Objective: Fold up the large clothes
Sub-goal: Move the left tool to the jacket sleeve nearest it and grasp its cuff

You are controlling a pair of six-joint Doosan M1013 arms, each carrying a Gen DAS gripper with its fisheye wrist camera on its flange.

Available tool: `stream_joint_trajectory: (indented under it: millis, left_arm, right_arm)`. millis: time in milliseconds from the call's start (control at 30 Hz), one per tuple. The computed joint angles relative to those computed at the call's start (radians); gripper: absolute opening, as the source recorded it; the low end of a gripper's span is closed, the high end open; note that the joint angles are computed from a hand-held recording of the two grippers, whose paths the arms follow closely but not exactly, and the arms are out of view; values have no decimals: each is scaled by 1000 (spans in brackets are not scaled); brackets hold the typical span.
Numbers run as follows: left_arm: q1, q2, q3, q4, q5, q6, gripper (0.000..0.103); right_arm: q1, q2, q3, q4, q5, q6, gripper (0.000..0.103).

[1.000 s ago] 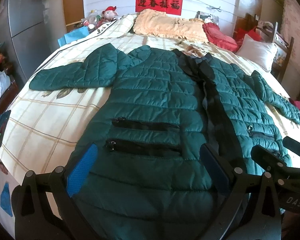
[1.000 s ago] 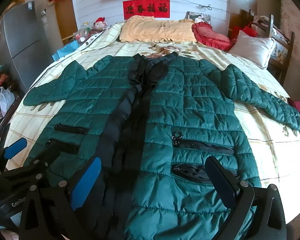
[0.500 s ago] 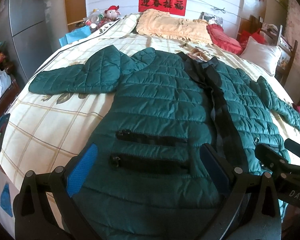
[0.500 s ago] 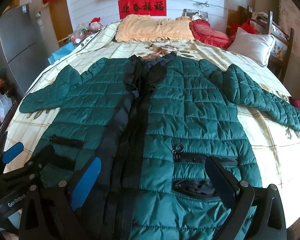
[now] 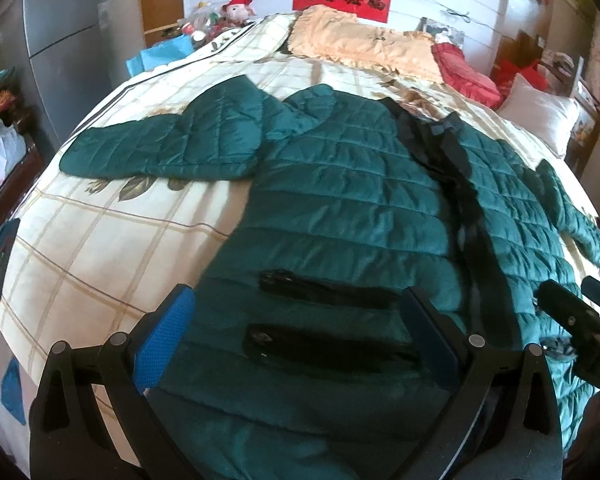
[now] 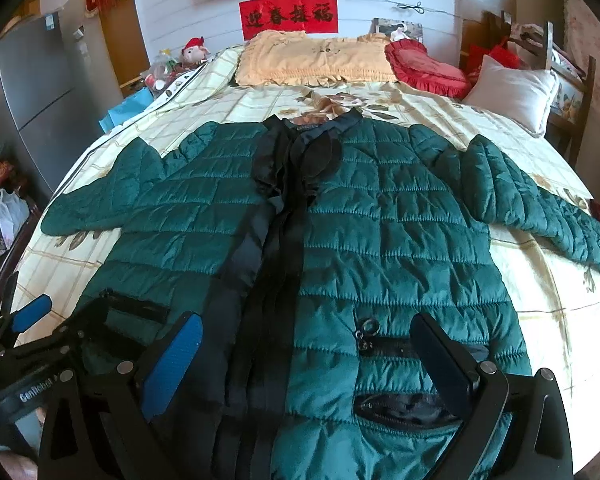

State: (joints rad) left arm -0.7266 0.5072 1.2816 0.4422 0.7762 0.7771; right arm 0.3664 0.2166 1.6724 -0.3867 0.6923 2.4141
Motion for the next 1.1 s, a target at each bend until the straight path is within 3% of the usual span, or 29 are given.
stream_joint_trajectory:
  millis: [433, 900, 1100]
  left_arm:
    - [78, 13, -31, 27, 49, -54, 102]
    - [169, 61, -89, 111, 121, -108, 102]
    - [237, 101, -141, 62, 137, -105, 102]
  right_arm:
    - [-36, 54, -43, 68, 5, -56, 102]
    - [-33, 96, -82, 64, 10, -84, 99]
    - [-38, 112, -102, 62, 28, -82, 99]
